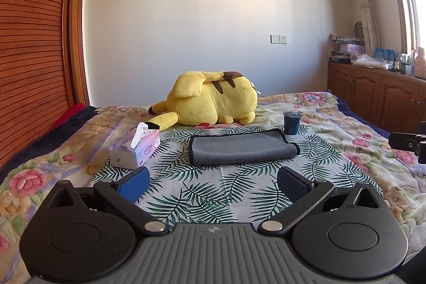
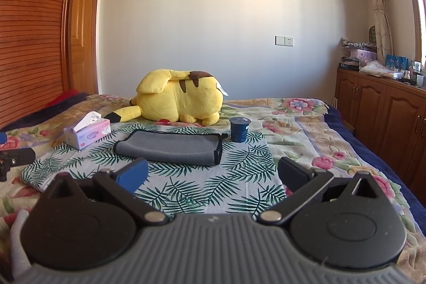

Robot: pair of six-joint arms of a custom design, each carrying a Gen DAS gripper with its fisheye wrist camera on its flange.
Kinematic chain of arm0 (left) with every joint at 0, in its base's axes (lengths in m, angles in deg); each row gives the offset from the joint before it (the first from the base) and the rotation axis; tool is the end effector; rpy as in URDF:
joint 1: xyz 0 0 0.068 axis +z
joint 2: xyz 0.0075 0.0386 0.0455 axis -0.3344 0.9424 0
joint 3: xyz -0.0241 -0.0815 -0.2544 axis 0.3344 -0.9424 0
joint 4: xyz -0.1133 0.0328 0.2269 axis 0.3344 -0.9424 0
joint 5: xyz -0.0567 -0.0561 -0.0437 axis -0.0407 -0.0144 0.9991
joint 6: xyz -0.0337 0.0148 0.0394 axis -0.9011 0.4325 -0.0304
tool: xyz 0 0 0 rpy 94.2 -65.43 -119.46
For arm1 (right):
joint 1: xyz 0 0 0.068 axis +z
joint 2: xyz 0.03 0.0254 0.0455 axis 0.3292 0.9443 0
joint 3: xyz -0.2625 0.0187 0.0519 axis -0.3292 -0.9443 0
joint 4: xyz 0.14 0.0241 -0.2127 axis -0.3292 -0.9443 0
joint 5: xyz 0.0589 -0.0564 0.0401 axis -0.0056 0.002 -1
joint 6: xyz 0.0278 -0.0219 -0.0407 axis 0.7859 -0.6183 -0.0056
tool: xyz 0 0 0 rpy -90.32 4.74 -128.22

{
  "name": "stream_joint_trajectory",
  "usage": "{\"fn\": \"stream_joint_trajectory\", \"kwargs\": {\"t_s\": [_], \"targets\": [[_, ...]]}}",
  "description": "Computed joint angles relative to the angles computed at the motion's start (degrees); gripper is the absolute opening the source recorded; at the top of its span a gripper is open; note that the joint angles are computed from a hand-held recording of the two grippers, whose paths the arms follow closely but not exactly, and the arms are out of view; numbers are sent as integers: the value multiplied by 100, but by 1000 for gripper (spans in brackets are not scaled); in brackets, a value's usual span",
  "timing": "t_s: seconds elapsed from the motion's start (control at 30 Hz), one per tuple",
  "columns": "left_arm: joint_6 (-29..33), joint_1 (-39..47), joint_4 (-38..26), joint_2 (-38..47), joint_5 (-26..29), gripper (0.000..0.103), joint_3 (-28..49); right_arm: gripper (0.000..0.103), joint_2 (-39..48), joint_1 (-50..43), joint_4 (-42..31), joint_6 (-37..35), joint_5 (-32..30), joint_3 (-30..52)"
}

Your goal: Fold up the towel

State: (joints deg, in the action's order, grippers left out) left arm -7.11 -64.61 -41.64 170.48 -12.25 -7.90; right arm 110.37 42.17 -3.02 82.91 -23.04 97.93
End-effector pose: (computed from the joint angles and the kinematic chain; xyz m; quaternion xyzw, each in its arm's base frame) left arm 0.1648 -0.1227 0.0918 -0.1063 0.8080 0.1061 0.5697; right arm 0.3101 0.1342 0.0693 -0.1947 0.7732 0.1362 0.5879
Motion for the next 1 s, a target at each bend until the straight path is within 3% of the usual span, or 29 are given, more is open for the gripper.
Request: {"fn": "stream_joint_trajectory", "kwargs": {"t_s": [1.0], "targets": [[48,33,-60,-43,21,87,7,103,4,10,20,1,11,-12]]}}
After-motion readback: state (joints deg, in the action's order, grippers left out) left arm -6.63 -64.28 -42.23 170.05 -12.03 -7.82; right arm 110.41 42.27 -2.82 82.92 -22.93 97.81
